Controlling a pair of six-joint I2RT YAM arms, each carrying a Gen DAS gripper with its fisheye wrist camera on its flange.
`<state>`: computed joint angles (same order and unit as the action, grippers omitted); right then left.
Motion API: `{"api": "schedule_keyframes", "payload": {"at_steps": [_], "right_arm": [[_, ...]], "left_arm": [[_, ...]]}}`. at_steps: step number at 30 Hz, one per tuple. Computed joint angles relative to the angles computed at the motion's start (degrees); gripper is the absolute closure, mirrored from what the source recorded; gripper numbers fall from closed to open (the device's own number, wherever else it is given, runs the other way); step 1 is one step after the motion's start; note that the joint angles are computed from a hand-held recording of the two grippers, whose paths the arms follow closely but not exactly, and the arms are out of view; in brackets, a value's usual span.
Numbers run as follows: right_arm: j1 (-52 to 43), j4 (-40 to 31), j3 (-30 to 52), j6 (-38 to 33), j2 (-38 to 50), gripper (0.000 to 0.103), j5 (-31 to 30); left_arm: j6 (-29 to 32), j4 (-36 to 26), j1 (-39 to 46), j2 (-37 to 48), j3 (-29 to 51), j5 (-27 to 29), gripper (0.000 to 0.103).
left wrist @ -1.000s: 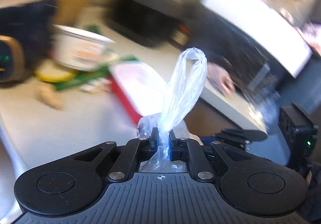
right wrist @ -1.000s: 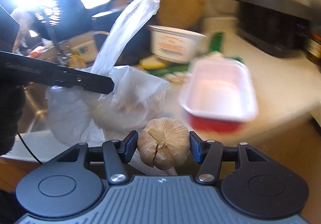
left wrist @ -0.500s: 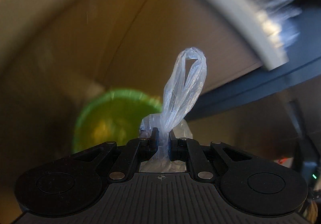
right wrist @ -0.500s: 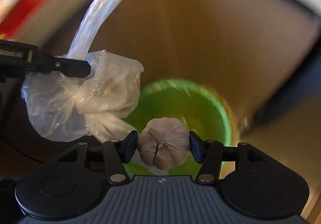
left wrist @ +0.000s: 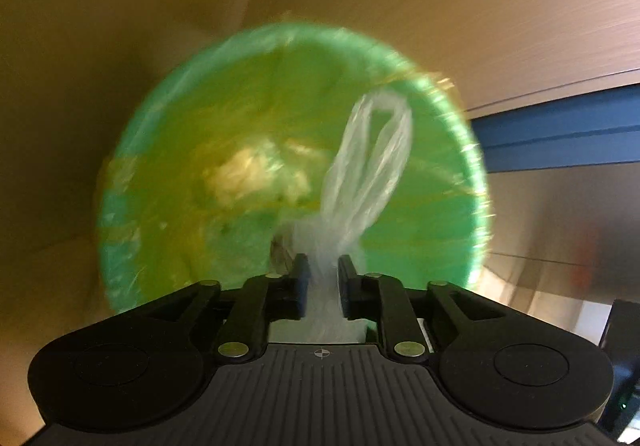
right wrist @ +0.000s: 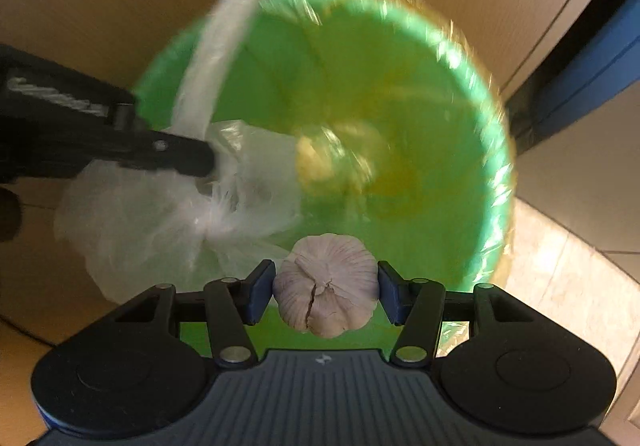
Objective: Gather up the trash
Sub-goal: 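Open the left tool to drop the bag while the right tool releases the garlic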
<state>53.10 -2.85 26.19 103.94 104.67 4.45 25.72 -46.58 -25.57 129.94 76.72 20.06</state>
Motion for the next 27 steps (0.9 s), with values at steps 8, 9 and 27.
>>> {"api": "schedule_keyframes", "payload": {"at_steps": [8, 9, 27], "right_arm": [[0.60, 5.27, -3.33, 1.94, -1.52, 0.048, -1.07], [0.01, 3.45, -3.24, 1.14, -3.06, 0.048, -0.72], [-6.09, -55.12, 22.32, -5.69, -31.59, 0.047, 11.39]], "left_arm": [[-3.23, 1.88, -1.17, -3.40, -2.30, -6.34, 0.083], [-3.46, 1.32, -1.18, -4.40, -2.40, -6.33, 0.083], [13.73, -39.06, 6.78, -13.34, 29.40, 7.33, 0.083]]}}
